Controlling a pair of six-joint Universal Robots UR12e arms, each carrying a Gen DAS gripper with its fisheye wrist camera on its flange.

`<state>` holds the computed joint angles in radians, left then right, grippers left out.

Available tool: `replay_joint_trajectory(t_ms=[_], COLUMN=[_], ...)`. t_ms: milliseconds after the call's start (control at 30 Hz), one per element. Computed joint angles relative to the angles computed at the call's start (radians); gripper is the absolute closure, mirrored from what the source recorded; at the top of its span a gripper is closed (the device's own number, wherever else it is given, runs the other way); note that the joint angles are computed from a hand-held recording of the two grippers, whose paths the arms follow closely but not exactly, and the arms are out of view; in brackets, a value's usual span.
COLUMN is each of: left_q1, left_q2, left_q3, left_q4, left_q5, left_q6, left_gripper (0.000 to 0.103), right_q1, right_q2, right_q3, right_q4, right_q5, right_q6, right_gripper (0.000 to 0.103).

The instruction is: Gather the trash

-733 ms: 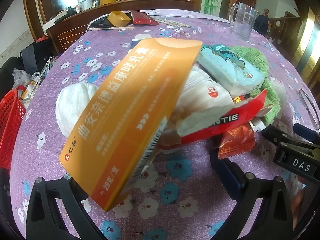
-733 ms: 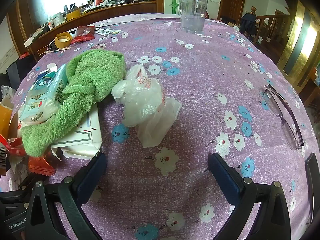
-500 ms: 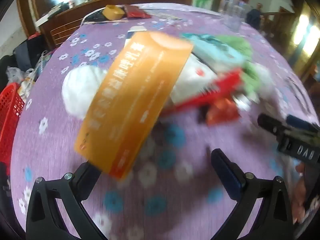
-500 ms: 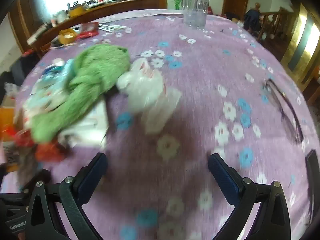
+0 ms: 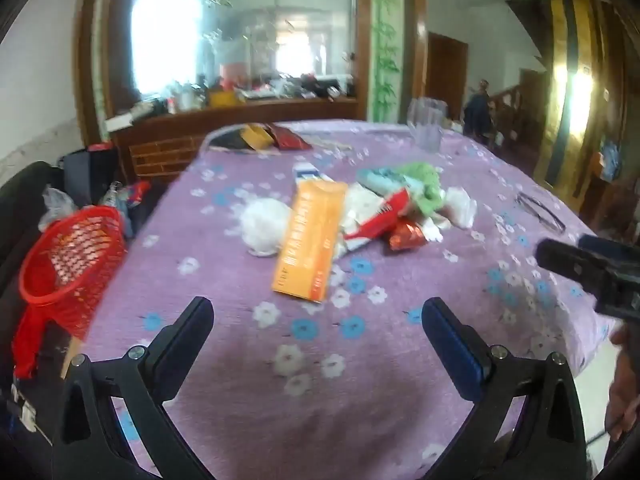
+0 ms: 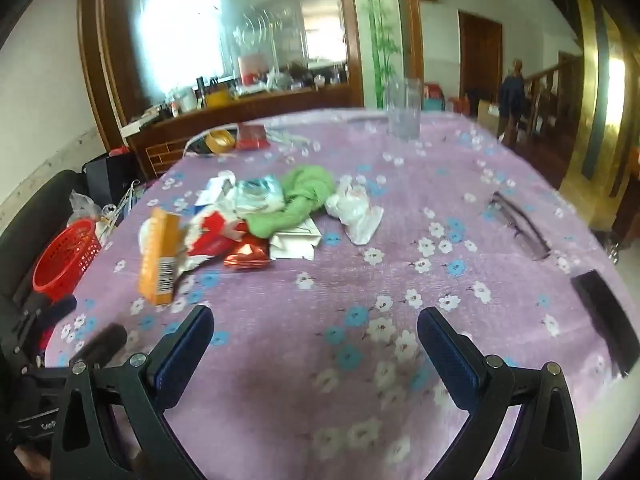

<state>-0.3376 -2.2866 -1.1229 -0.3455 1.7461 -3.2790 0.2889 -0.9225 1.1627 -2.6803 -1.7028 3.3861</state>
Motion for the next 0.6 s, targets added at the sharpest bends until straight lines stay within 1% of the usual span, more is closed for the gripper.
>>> replay_joint_trajectory(t_ms=[33,67,100,133,167,233,333,433,500,600], left_q1=[-0.001,-0.003,-0.006,-0.012,-0.012,-0.021,-0.024,-0.025,-0.026,-0.025], left_q2=[0.006,0.016,0.023,0.026,0.033,0.038,0.042,0.040,0.038,0.040], left_q3=[-0.011,-0.040,-0.059,-0.079,-0.102,-0.137,-0.167,-0.180,-0.178,-0.183], left_q4=[0.025,0.078,0.114,0.167,0.201,0.252,0.285,0.313,0.314,0.322], left_q5=[0.012,0.038,0.061,0.102,0.120,0.181,0.220,0.248,0.256,0.246], left_q6=[-0.004,-0.005,-0.003,0.005,0.013,0.036,0.060,0.092,0.100,0.103], left_gripper=[0.000,0.000,0.000,0.000,0.000,0.000,0.000,0.000,0.000,0.000], right_q1=[0.007,0.012,0.025,0.028,0.041,0.047,0.058,0.068,0.072,0.076], right_q2=[-0.005,-0.012,-0.021,-0.026,-0.031,-0.037,-0.041,-0.035,-0.032,-0.029], right_q3=[0.010,0.023,0.043,0.058,0.074,0.091,0.113,0.113,0.112,0.109], right_q4=[-0.022,-0.046,-0.081,-0.105,-0.132,-0.153,-0.178,-0.192,-0.208,-0.212], right_q5=[-0.011,-0.021,-0.050,-0.067,-0.108,-0.146,-0.186,-0.216,-0.227,-0.231], right_q6=[0.000,-0.002,-0.004,-0.007,-0.011,-0.013,-0.008,-0.039,-0.061,-0.078], right_gripper=[0.000,0.000,0.000,0.000,0.000,0.000,0.000,0.000,0.001,0.001])
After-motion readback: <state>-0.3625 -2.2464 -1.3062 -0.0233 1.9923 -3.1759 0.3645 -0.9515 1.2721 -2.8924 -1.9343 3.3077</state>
